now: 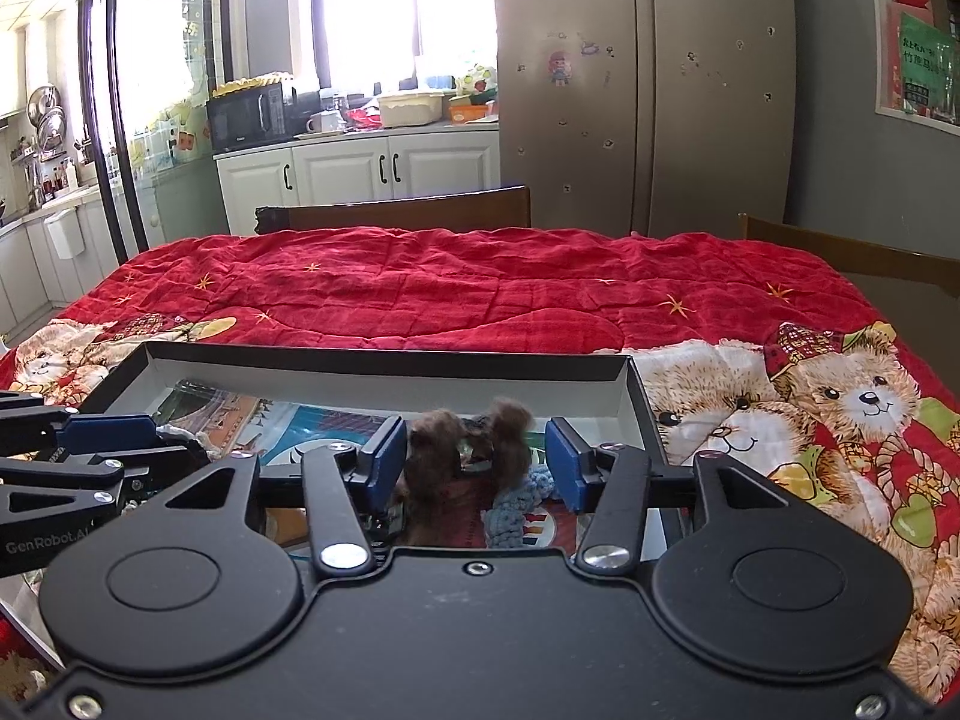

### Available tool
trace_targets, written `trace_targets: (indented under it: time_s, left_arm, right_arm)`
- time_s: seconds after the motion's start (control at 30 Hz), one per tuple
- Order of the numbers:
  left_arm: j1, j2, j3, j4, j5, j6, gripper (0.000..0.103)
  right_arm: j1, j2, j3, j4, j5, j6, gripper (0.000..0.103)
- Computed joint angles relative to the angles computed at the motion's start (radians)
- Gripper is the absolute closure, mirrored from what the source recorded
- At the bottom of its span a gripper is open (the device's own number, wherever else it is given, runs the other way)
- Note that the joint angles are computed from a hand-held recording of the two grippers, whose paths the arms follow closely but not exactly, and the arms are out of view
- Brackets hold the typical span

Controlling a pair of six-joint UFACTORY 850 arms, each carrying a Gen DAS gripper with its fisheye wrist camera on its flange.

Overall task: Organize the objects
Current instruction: 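Lower the pom-pom tie into the box with the right tool while the left tool lowers the clip, then open the right tool to drop the pom-pom tie while the left tool releases the clip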

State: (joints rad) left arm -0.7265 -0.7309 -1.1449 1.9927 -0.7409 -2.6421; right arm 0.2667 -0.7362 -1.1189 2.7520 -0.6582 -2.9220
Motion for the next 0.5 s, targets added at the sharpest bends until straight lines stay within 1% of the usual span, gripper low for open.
trace_targets:
  time_s: [0.2,0.5]
  left_arm:
    - [-0.010,0.013,0.012,0.012,-0.030,-0.019,0.050]
    - [-0.027,0.038,0.034,0.012,-0.052,-0.046,0.046]
  right_arm:
    - [-0.001,0.004,0.007,-0.004,-0.007,0.012,0.053]
    - [-0.006,0.045,0.056,-0.025,-0.043,0.027,0.052]
